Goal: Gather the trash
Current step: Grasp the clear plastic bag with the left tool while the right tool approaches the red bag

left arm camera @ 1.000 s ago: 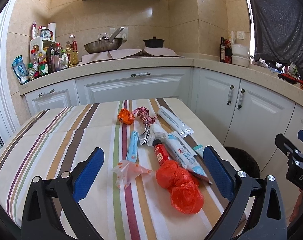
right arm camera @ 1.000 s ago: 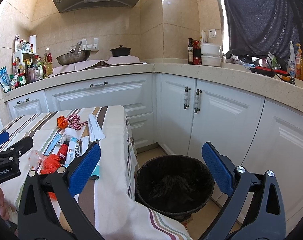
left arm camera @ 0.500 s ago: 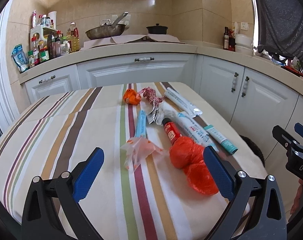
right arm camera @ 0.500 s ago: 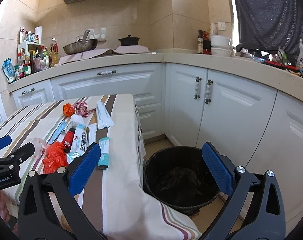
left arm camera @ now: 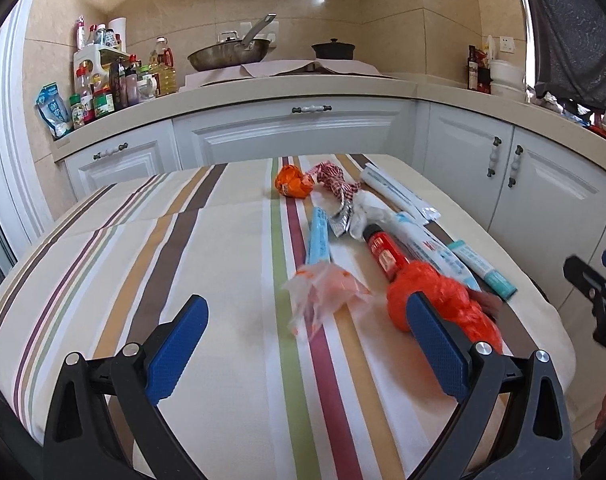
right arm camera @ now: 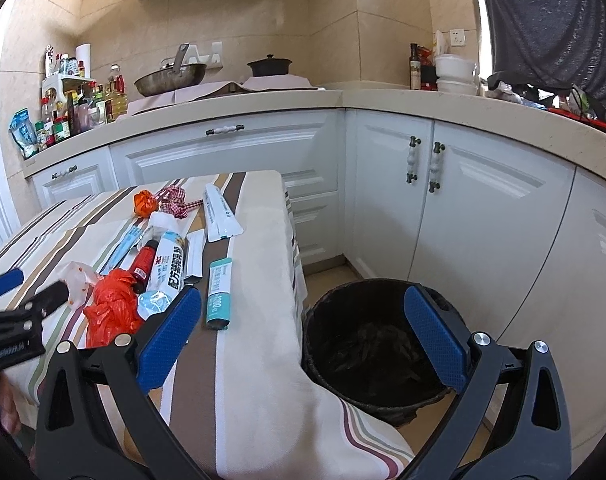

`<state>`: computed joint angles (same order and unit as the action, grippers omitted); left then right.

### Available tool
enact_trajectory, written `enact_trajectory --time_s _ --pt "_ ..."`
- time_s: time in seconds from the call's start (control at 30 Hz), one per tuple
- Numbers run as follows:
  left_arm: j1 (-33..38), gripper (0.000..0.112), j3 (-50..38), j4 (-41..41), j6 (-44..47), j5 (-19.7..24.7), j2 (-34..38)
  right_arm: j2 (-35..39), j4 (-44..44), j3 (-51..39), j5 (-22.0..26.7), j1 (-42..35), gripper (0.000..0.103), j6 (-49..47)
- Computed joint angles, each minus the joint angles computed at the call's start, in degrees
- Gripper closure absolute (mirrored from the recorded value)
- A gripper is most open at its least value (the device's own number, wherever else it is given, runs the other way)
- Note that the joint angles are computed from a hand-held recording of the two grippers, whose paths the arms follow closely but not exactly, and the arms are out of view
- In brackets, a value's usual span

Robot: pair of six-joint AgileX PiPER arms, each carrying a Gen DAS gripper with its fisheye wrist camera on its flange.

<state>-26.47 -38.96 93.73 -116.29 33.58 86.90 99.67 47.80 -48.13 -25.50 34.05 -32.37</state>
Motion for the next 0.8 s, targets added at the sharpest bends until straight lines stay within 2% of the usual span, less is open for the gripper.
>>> enact_trajectory --time_s 0.1,0.33,0.37,0.4,0.43,0.5,0.6,0.73,0.8 --pt "1.7 0.016 -1.5 1.3 0.3 -0.6 1.8 0.8 -0.3 -0.8 0.8 -0.2 0.004 0.0" --pt "6.0 0.018 -4.7 -1.4 5.7 -4.8 4.0 2.4 -0.8 -3.2 3.1 -1.0 0.004 0.1" --pt "6.4 0.021 -4.9 -1.4 5.9 -5.6 4.0 2.7 -1.0 -3.6 3.5 -1.1 0.004 0.3" --pt "6.9 0.038 -5.3 -2.3 7.5 -6.7 4.2 3.0 -1.0 -4.1 3.9 -1.2 0.004 0.2" --pt "7.2 0.048 -6.0 -4.1 9.8 -7.4 4.7 3.2 -1.2 -4.2 4.1 -1.2 0.004 0.3" --pt "8.6 0.048 -7.6 -8.8 15.0 -9.8 5.8 3.5 -1.6 -4.6 4.3 -1.2 0.004 0.5" --pt "9.8 0.051 -7.9 -10.5 16.7 -12.3 5.9 3.7 -1.2 -5.1 4.7 -1.0 0.004 -0.3" --pt "10.5 0.078 -7.4 -9.8 16.6 -15.3 5.8 3.9 -0.6 -5.4 5.0 -0.6 0.004 -1.1" --pt "10.4 0.081 -6.8 -7.9 14.7 -15.8 5.6 3.8 -0.6 -5.4 5.3 -0.5 0.004 -1.3"
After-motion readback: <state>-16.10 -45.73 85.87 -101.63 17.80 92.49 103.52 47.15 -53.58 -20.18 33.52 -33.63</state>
